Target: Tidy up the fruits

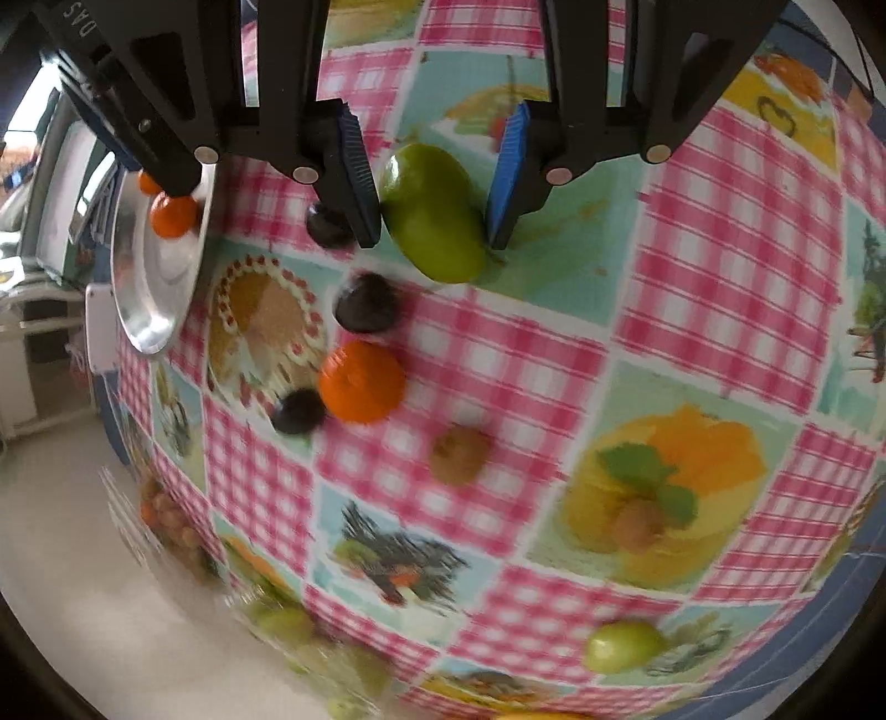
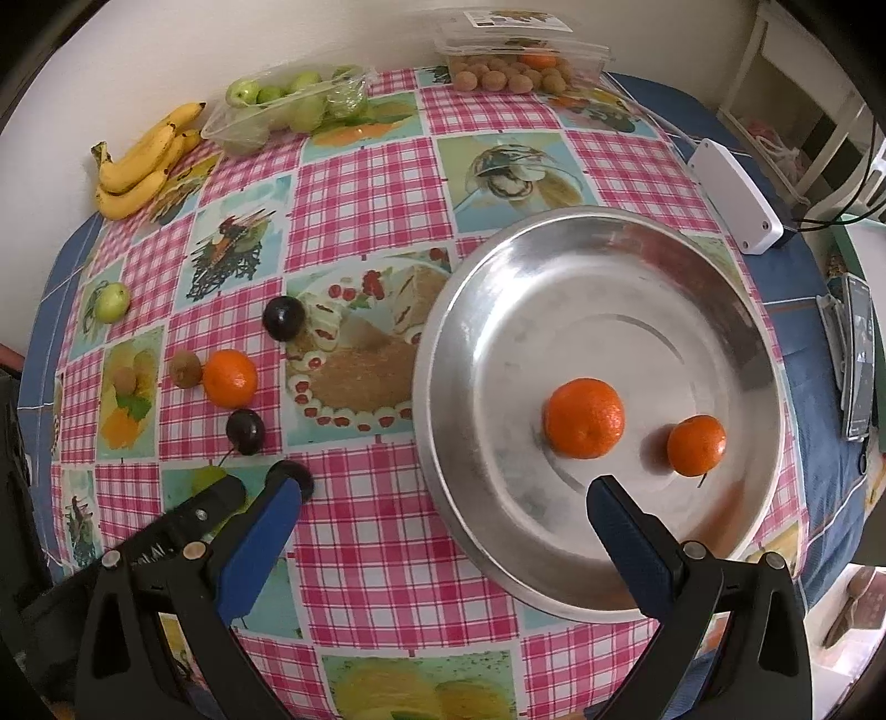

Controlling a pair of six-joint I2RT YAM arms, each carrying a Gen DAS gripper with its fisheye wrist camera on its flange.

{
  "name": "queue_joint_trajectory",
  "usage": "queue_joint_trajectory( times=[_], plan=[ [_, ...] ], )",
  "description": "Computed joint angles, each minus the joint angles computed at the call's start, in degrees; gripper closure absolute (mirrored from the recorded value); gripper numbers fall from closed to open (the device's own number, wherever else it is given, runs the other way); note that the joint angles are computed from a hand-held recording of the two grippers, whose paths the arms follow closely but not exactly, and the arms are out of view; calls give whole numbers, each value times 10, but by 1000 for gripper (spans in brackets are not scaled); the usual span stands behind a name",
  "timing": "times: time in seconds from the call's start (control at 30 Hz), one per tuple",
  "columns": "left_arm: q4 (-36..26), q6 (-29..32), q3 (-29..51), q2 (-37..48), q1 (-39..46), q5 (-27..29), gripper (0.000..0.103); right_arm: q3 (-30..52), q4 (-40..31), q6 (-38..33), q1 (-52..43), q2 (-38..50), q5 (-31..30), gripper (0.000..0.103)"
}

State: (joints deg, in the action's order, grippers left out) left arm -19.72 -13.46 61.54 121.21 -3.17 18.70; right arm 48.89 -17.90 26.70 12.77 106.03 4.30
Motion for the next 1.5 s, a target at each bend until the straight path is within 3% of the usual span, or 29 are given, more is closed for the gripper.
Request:
queue_joint_trajectory(
  times=[0.13, 0.67, 0.73, 0.87, 1.0, 1.13, 1.23, 1.5],
  plan=[
    [12, 3, -7, -20, 11, -42, 63, 5, 1, 0, 6, 4, -2, 0],
    [18, -43, -15, -32, 48, -31, 62, 37, 52, -51, 50, 55, -45, 2],
    [15, -44, -13, -31, 47, -27, 62, 42, 55, -51, 50, 65, -50, 6],
    [11, -47, -8, -26, 41, -24, 62, 55, 52, -51, 51, 86, -56, 30],
    [5, -42, -5, -25, 35, -14, 62, 71, 48, -58, 53, 105, -65, 42],
    [1, -37, -2, -24, 27, -3, 52, 83, 44, -62, 59, 123, -64, 44],
    [0, -37, 1, -21, 20, 6, 46, 88, 44, -65, 60, 132, -67, 52],
    [-15, -45, 26, 23, 4, 31, 45, 103, 45, -71, 69, 155, -70, 58]
  ],
)
